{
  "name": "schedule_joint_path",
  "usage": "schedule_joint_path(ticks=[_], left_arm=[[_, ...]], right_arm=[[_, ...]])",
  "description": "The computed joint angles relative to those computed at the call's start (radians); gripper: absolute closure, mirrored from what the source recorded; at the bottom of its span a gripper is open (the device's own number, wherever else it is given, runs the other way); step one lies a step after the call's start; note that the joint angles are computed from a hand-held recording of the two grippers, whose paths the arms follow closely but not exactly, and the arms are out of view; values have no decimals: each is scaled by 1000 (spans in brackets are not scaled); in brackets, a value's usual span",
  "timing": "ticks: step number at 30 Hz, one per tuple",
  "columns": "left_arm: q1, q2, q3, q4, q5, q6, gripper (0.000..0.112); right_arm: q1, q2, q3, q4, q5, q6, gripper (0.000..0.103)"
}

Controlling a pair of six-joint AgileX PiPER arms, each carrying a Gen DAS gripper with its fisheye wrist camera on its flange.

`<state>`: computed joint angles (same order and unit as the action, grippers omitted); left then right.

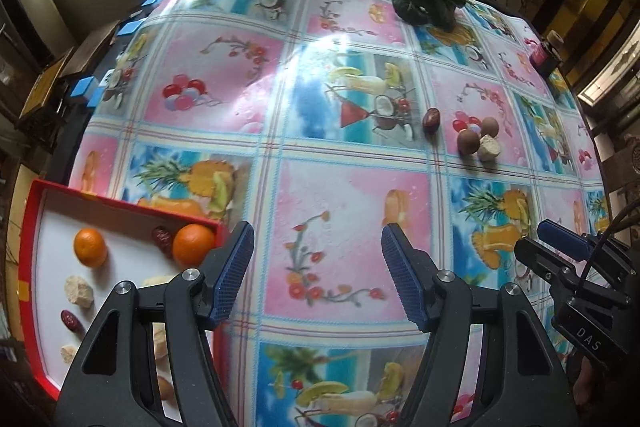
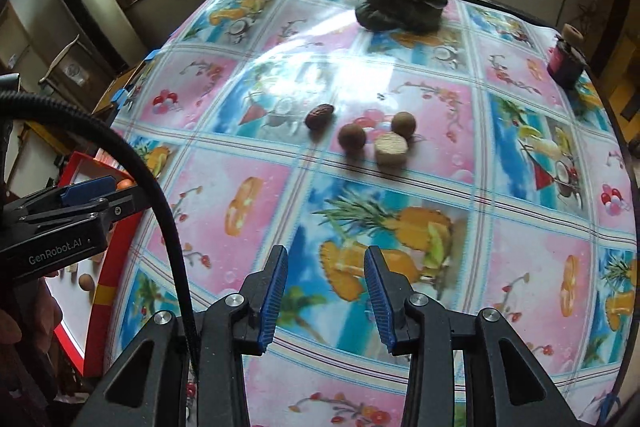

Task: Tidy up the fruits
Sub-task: 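Move both open grippers away from the tray toward the pile, then grasp a red jujube with the left gripper while the right grasps a pale cake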

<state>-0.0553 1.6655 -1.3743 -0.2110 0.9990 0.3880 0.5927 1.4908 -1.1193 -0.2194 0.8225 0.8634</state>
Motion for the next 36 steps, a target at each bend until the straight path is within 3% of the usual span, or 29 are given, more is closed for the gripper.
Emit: schedule_joint_path(ticks=[11,25,29,30,32,36], left_arm=[[-157,207,-227,0,8,2,45],[-213,413,-458,-8,72,42,46],[-222,450,-496,7,96,49,68],[-222,442,-480,3,71,61,70],[-224,440,-473,10,51,66,88],[-201,446,-475,-12,47,68,97]], right_arm=[[-127,-50,72,62,-35,-94,65],[-249,-10,88,168,-111,-226,65],[-269,13,80,196,-131,-263,65],[-274,21,75,203,-134,-271,65],[-281,37,62,217,-141,-290,65],[-286,75,35,233,-167,-322,65]])
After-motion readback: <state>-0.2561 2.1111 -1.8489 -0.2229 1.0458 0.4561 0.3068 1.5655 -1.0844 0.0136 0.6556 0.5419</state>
